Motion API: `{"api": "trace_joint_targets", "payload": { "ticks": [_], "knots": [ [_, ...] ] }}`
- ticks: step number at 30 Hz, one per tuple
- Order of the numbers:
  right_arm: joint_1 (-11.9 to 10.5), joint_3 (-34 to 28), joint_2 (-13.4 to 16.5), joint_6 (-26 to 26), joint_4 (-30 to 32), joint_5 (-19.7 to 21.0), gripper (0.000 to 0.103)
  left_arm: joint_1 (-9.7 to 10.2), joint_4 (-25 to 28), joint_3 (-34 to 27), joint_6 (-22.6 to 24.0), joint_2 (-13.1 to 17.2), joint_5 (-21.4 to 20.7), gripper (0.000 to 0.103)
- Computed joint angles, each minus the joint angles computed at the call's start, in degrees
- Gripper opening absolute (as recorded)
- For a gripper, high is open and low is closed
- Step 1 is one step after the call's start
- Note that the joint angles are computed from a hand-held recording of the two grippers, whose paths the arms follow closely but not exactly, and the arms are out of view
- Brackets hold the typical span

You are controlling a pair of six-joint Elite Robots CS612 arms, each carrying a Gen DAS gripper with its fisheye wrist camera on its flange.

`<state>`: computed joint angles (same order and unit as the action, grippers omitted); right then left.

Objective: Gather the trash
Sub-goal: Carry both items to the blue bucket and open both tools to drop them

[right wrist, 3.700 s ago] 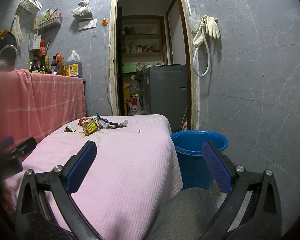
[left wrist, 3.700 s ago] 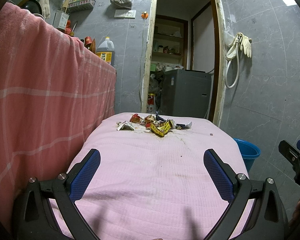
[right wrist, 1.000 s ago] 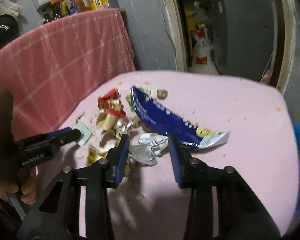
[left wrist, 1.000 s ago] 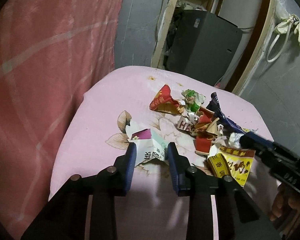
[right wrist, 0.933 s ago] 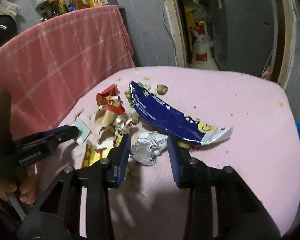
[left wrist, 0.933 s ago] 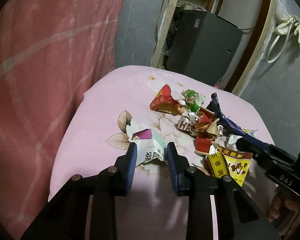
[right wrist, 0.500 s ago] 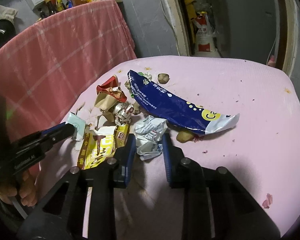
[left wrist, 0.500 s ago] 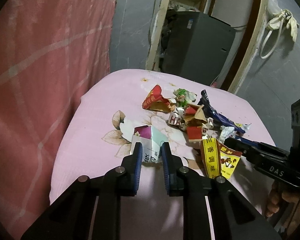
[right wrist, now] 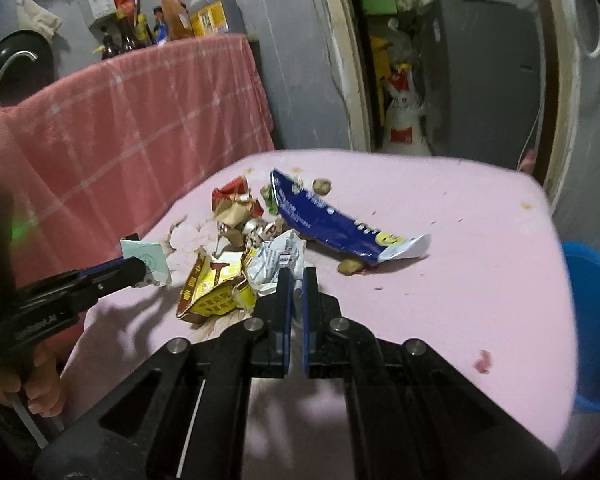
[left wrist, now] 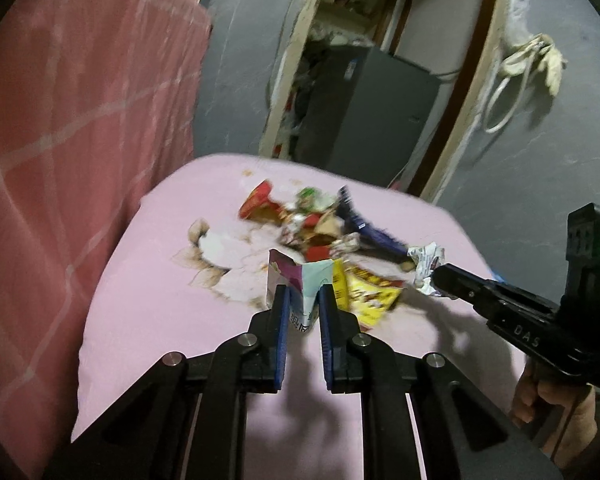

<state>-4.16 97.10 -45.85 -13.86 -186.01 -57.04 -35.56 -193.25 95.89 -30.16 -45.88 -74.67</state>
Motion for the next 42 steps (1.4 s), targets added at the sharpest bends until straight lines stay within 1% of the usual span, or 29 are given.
{"api": "trace_joint_targets", "payload": {
  "ticks": [3, 6, 7, 11, 13, 16, 19, 21, 22, 25, 29, 32, 35, 38, 42],
  "knots": [
    [-0.93, 1.97, -0.68, 1.83, -5.27, 0.95, 0.005, -0.95, -3.35, 0.08, 1.57, -0.01, 1.33, 0.011],
    [-1.99, 3.79, -1.39, 4.55, -11.94, 1.12, 0.005, -2.08, -6.46, -0.54, 3.72, 0.17, 2.78, 0.012],
    [-2.56, 4.57, -1.7, 6.02, -15.08, 1.2, 0.005, -2.42, -7.58, -0.82, 4.46, 0.31, 3.1, 0.012],
    [-4.3, 6.76, -2.78, 10.28, -25.15, -0.01, 0.005, -3.97, -11.23, -3.35, 8.16, 1.32, 4.23, 0.012],
    [-5.33, 7.72, -3.25, 12.46, -30.16, -0.96, 0.005, -4.78, -13.35, -5.08, 10.62, 2.09, 4.6, 0.012],
    [-6.62, 8.54, -3.67, 14.58, -35.78, -2.99, 0.005, -5.97, -16.18, -8.12, 14.3, 3.52, 4.33, 0.012],
    [-8.29, 9.49, -3.84, 17.0, -41.95, -5.76, 0.005, -6.87, -17.71, -11.28, 16.3, 4.85, 2.42, 0.012],
    [-9.04, 9.93, -3.98, 17.16, -44.17, -7.87, 0.005, -7.38, -17.59, -13.75, 17.04, 5.87, 0.86, 0.012],
    [-9.45, 10.13, -4.03, 16.93, -45.21, -9.32, 0.005, -7.5, -16.93, -15.09, 17.21, 6.4, -0.23, 0.012],
    [-10.87, 10.68, -4.09, 16.7, -46.68, -11.65, 0.005, -7.69, -13.72, -19.12, 17.48, 8.0, -3.92, 0.012],
    [-12.22, 10.52, -3.75, 16.92, -45.46, -13.43, 0.005, -7.96, -6.83, -24.95, 17.02, 10.32, -8.17, 0.012],
    [-13.03, 9.96, -2.96, 17.25, -42.8, -14.42, 0.005, -7.98, 0.97, -30.01, 16.11, 12.3, -10.82, 0.012],
    [-13.82, 9.14, -1.96, 17.9, -39.49, -14.62, 0.005, -7.94, 7.98, -33.91, 14.79, 13.93, -12.04, 0.012],
    [-14.33, 8.19, -0.8, 18.35, -35.61, -14.77, 0.005, -7.8, 17.44, -39.21, 13.43, 16.16, -12.38, 0.012],
    [-14.69, 6.85, 0.69, 18.57, -31.44, -14.6, 0.005, -7.63, 24.67, -43.85, 12.48, 18.88, -14.06, 0.013]
  ]
}}
